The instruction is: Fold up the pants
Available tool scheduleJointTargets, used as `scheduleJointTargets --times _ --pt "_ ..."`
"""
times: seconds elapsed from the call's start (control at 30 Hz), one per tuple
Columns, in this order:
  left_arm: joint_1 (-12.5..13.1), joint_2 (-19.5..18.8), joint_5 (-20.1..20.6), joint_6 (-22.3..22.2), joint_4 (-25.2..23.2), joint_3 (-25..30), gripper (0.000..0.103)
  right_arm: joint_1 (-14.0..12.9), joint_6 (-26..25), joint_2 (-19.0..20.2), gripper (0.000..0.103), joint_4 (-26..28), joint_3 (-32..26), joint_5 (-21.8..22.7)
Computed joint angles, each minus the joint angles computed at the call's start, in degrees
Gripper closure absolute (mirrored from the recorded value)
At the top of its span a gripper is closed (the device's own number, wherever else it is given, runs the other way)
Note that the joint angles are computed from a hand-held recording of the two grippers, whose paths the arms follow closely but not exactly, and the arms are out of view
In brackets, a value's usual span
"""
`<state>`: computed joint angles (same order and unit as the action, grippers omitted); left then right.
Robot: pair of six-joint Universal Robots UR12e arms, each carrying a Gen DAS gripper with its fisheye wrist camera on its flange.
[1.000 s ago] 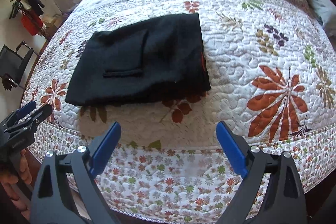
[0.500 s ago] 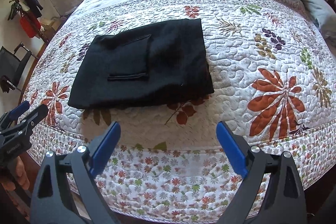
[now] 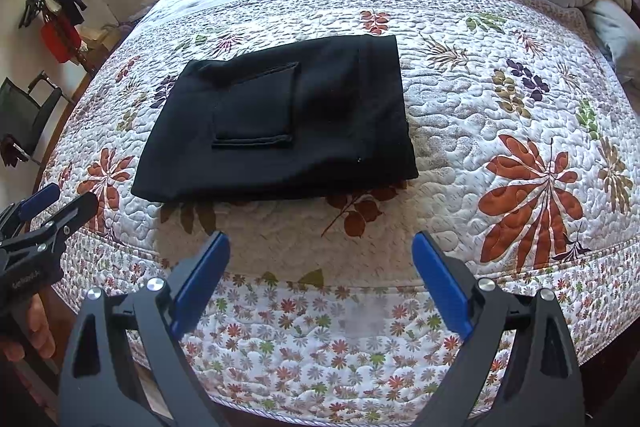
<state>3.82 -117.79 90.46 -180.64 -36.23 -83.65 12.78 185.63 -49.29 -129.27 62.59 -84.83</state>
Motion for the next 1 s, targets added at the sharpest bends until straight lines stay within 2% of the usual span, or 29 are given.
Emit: scheduleJointTargets --times 0.6,1.0 --pt "-0.08 -0.19 0.05 0.01 -0.02 0.05 0.004 0.28 -0.65 0.56 0.01 1.67 -0.67 -1.63" --pt "-0.32 -0.36 0.31 0.88 -1.27 0.7 0.004 -0.05 0.94 0.69 0.01 2.5 -0.62 -1.85"
